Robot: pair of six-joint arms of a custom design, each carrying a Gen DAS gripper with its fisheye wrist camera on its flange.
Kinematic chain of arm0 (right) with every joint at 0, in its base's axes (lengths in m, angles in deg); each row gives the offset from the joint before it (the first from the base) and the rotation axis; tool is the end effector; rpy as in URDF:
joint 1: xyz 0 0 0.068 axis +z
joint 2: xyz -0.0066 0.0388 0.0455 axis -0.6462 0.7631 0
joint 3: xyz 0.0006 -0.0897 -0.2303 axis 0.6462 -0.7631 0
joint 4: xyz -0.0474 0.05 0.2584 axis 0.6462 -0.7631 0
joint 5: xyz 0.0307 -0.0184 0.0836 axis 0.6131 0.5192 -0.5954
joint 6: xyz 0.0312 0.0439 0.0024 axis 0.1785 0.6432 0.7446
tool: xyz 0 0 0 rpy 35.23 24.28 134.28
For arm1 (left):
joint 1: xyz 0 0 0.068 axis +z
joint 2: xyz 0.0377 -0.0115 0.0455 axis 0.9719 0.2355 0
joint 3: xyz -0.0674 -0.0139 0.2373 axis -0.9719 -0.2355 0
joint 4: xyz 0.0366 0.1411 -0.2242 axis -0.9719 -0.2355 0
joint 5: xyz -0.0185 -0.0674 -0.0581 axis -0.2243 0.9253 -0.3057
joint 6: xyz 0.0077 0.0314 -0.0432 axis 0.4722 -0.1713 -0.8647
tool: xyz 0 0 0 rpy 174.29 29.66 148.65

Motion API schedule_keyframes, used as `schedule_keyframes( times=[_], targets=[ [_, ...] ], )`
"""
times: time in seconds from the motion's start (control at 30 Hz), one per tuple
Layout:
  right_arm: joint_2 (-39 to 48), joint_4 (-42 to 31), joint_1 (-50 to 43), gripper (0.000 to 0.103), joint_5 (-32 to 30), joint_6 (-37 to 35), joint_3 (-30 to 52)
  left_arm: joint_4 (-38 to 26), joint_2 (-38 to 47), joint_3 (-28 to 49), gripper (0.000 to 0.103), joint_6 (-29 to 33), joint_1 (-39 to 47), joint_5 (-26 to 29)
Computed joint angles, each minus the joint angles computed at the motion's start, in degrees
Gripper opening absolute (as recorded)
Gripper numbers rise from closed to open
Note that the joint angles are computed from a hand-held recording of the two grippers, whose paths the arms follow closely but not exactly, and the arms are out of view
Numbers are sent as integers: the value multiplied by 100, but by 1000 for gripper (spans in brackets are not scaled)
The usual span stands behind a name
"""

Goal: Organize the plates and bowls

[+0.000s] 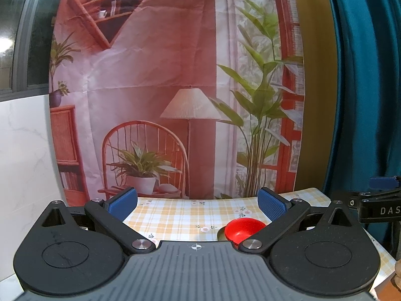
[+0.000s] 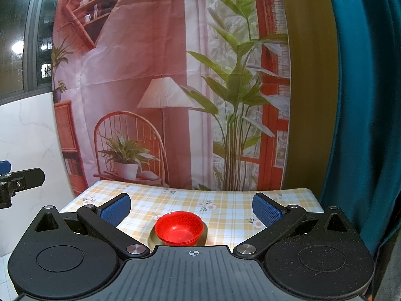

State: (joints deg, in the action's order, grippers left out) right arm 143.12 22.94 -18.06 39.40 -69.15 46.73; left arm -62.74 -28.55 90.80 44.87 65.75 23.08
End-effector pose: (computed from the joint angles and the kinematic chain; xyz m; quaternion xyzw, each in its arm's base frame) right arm 0.2693 0.0984 0.2704 -0.0022 0.8144 0.0370 0.5792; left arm 0.2641 -0.0484 0.2892 0.0806 0.7923 -0.0325 0.6039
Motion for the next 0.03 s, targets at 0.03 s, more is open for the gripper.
schedule_keyframes(
  times=[0.03],
  targets=[
    [1,6,5,103,4,5,-12,6,12,4,103,-2,8,14]
  ],
)
